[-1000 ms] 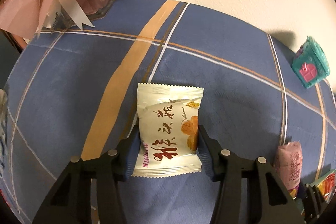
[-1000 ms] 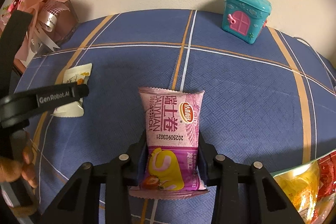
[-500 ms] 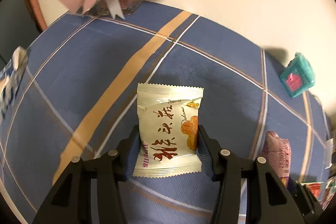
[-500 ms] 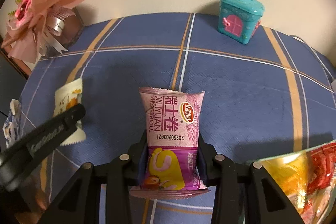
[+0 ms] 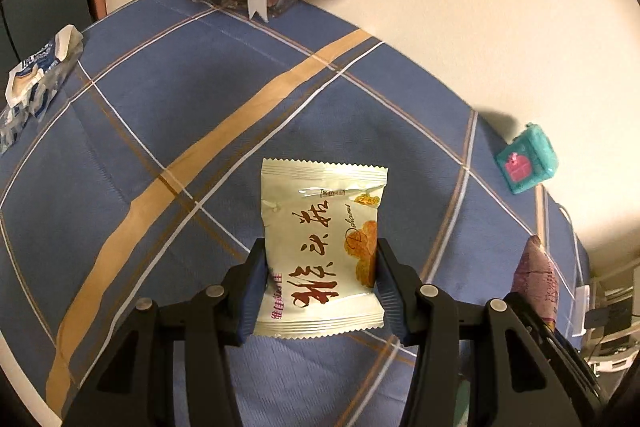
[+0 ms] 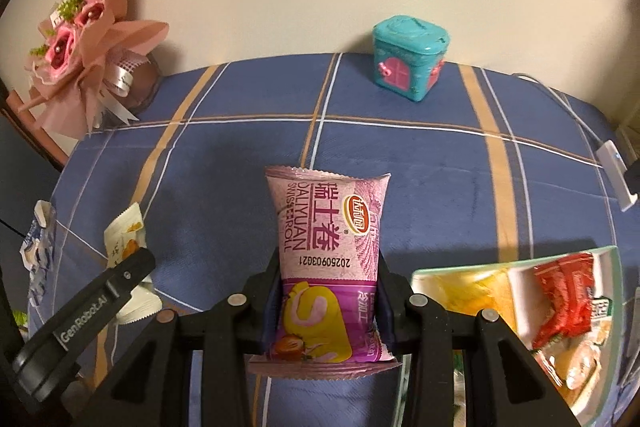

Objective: Organize snacks
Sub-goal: 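Carry the pink roll pack and white cookie pack over the tray with both tools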

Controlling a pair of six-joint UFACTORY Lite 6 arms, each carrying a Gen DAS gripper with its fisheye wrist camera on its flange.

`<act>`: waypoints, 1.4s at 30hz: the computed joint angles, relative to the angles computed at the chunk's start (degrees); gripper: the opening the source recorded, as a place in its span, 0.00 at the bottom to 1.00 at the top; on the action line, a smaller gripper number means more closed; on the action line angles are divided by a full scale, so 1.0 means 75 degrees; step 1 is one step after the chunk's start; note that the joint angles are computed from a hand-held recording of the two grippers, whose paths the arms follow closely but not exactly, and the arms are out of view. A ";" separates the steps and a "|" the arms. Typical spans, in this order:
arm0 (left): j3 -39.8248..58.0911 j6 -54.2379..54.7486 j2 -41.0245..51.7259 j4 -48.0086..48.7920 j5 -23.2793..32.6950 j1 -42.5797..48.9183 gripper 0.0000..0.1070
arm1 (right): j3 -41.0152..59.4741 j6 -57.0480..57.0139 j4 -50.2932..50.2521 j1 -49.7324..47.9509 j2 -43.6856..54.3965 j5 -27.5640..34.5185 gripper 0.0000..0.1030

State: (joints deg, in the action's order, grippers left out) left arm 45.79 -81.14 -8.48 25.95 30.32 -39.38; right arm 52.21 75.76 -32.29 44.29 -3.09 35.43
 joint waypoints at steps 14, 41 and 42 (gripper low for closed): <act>0.0157 -0.1000 -0.0545 0.0208 0.0860 -0.1638 0.50 | -0.0780 0.0292 0.0143 0.0661 -0.2083 0.1650 0.40; 0.1898 -0.2757 0.0318 0.0857 0.2463 -0.5062 0.50 | -0.2038 0.2784 -0.0162 0.4054 -0.5945 0.5982 0.40; 0.1975 -0.2750 0.0391 0.0838 0.2475 -0.5121 0.50 | -0.2079 0.2882 -0.0165 0.4163 -0.6058 0.6120 0.40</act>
State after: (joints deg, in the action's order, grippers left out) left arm 60.60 -101.76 -5.55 32.23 48.88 -77.79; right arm 36.62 97.37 -33.52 75.52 -48.53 81.33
